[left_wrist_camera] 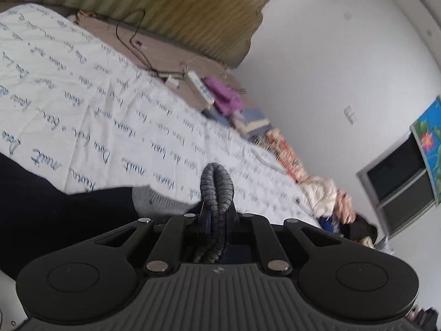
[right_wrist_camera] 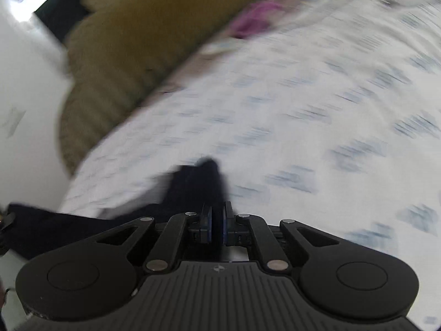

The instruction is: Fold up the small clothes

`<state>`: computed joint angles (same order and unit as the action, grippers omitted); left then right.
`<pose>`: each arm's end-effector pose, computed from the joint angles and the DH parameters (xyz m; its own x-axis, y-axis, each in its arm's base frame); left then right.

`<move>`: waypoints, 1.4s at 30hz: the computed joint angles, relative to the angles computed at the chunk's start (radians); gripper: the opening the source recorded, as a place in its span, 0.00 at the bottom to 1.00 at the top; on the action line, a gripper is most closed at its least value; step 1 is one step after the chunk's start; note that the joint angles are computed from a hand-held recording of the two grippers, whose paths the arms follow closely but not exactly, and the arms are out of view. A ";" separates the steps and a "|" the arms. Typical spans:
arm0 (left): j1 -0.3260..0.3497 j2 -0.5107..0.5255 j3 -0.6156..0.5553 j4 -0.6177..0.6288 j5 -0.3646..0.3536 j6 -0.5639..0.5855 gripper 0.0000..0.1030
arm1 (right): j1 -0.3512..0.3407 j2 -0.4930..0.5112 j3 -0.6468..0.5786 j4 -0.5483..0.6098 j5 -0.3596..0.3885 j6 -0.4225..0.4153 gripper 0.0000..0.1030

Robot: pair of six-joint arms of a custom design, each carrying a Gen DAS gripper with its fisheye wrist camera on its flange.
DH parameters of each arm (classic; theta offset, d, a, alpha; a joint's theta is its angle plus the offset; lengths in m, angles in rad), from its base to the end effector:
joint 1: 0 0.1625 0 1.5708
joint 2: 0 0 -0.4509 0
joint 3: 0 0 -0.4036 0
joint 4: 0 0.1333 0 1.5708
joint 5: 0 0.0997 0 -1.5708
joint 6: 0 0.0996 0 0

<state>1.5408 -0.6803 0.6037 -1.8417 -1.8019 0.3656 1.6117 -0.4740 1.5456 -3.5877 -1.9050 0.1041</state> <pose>0.0841 -0.8826 0.4198 -0.8964 0.4361 0.0794 0.3734 0.8394 -0.3950 0.1304 -0.7243 0.0397 -0.9521 0.2866 0.1068 0.0754 0.5582 -0.8262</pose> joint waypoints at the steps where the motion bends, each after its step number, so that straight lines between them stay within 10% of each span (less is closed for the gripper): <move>1: 0.001 0.008 0.000 0.002 0.016 -0.009 0.09 | -0.012 -0.007 0.021 0.000 -0.011 0.013 0.07; 9: 0.004 0.034 0.007 0.009 0.092 -0.043 0.09 | 0.001 -0.058 0.152 -0.138 0.121 0.085 0.21; 14: -0.002 0.029 -0.003 0.013 0.065 -0.036 0.09 | 0.001 -0.027 0.227 -0.290 0.371 0.350 0.57; 22: -0.007 0.016 0.020 0.014 0.054 -0.026 0.09 | 0.085 0.023 0.171 -0.169 0.053 0.490 0.61; 29: -0.003 0.028 0.004 0.009 0.066 -0.035 0.09 | 0.079 0.089 0.117 -0.288 0.015 0.657 0.60; 31: -0.005 0.032 0.004 0.003 0.079 -0.039 0.09 | 0.087 0.118 0.077 -0.312 -0.045 0.666 0.12; 34: -0.011 0.013 0.035 -0.024 0.085 -0.033 0.09 | 0.106 0.138 0.077 -0.436 -0.108 0.612 0.10; 37: -0.007 -0.002 0.059 -0.039 0.067 -0.006 0.09 | 0.096 0.141 0.129 -0.580 -0.091 0.538 0.09; 42: -0.006 0.046 0.057 -0.018 0.265 -0.023 0.09 | 0.030 0.123 0.173 -0.508 0.005 0.599 0.20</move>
